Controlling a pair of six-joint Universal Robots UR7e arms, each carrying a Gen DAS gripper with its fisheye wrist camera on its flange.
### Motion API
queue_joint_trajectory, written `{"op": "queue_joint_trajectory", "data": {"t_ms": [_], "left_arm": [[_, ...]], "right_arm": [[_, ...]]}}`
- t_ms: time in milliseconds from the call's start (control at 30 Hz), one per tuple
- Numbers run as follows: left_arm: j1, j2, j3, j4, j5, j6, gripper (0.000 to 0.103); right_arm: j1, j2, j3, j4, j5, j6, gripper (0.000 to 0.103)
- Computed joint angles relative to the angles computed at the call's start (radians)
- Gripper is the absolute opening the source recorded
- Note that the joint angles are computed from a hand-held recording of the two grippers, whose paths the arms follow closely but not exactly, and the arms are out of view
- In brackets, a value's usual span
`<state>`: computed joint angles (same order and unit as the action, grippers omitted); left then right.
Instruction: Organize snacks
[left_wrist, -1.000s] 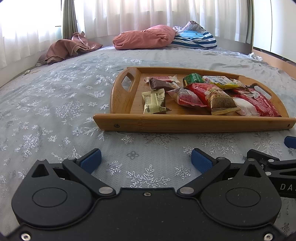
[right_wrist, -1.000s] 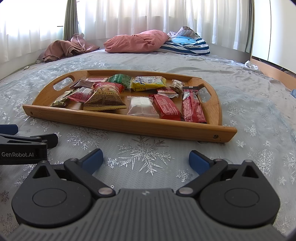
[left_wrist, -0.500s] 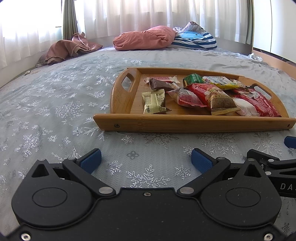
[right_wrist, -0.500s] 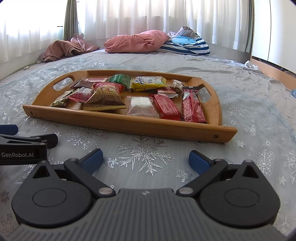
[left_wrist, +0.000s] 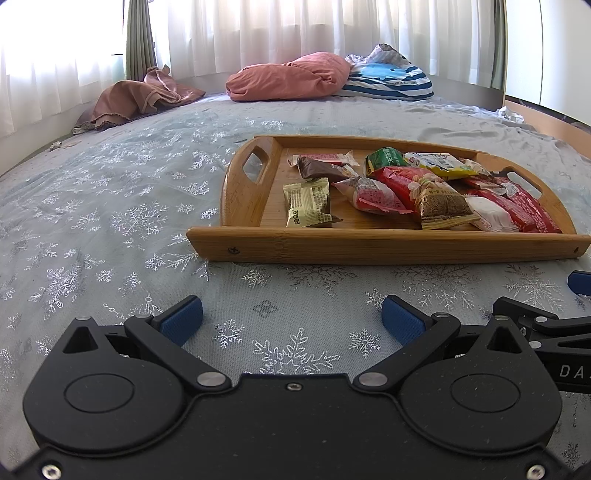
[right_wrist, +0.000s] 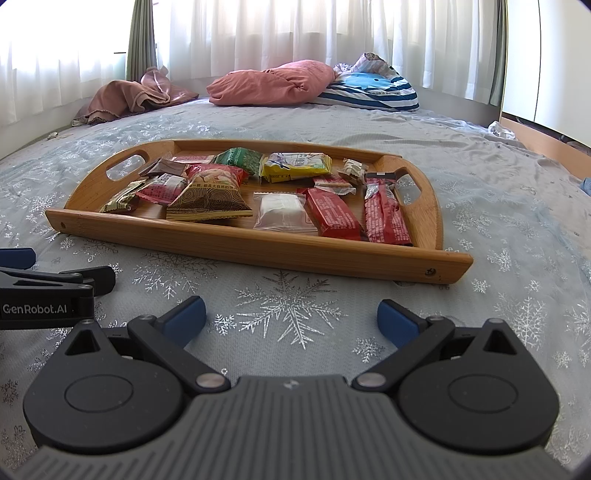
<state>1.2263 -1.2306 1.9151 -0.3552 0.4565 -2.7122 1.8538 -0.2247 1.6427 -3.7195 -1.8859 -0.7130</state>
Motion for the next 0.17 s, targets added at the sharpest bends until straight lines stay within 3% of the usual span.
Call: {"op": "queue_joint_trajectory", "data": {"t_ms": [167], "left_arm": [[-0.001, -0.002, 0.003, -0.01, -0.001, 0.011, 0.103]], "right_arm": [[0.0, 0.001, 0.0, -0.001, 0.001, 0.0, 0.103]]}}
